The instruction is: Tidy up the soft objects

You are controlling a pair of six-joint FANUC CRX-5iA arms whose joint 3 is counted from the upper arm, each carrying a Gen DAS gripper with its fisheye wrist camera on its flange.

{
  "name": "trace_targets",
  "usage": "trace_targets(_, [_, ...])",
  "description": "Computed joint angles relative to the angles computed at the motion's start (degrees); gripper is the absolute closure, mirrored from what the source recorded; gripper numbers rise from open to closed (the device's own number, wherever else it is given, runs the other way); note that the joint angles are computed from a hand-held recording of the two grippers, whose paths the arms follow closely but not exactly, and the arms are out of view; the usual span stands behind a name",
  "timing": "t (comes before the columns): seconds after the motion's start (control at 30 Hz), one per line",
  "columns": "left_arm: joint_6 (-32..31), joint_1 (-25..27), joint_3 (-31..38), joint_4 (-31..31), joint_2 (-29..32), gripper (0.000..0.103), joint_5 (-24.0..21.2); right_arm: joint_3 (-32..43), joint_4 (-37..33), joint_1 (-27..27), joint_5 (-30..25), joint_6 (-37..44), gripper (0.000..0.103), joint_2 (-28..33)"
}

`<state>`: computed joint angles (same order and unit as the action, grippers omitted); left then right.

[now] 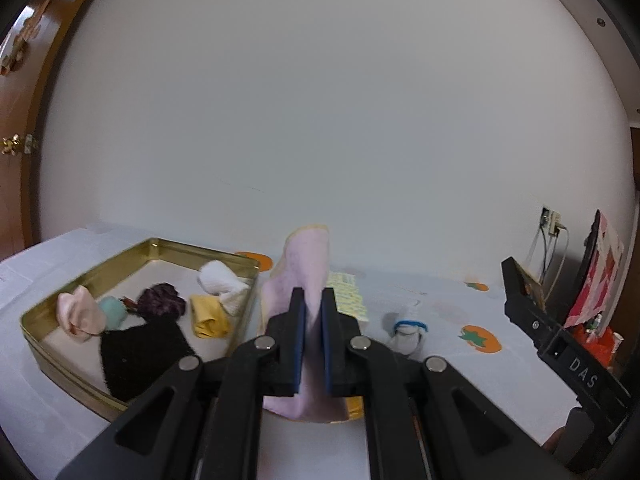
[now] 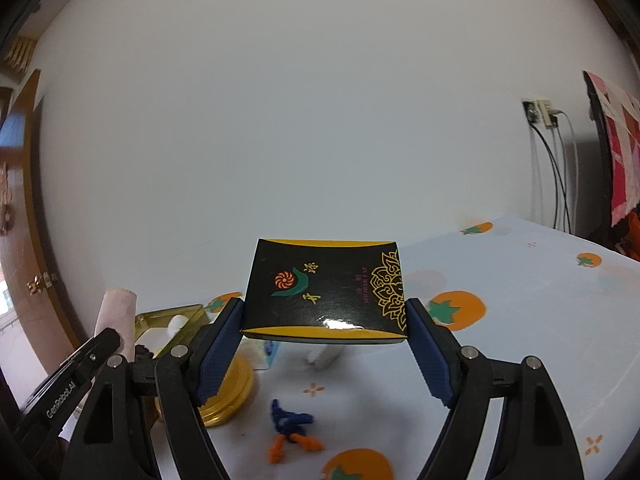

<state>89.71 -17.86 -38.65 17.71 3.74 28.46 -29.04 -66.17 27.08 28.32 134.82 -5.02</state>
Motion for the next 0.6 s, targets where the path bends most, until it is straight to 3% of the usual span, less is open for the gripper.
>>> trace_targets(0.2, [1.7, 2.6, -1.5, -1.6, -1.7, 0.098, -0.2, 1.6, 1.1, 2.0, -0.8, -0.5, 0.022, 1.8])
trace_targets(0.27, [4.9, 4.2, -1.5, -4.3, -2.4, 0.098, -1.3, 2.2, 1.5, 2.9, -1.0, -0.6, 0.022, 2.6])
trace_targets(0.43, [1.0, 5.3, -3.4, -0.4, -3.3, 0.098, -0.3, 3.8, 2.5, 5.3, -1.4, -0.6, 0.022, 4.6])
trace_targets(0.6, [1.4, 7.2, -3.9, -0.3, -4.0, 0.098, -1.1, 5.5, 3.5, 6.6, -2.8, -0.7, 0.022, 6.5])
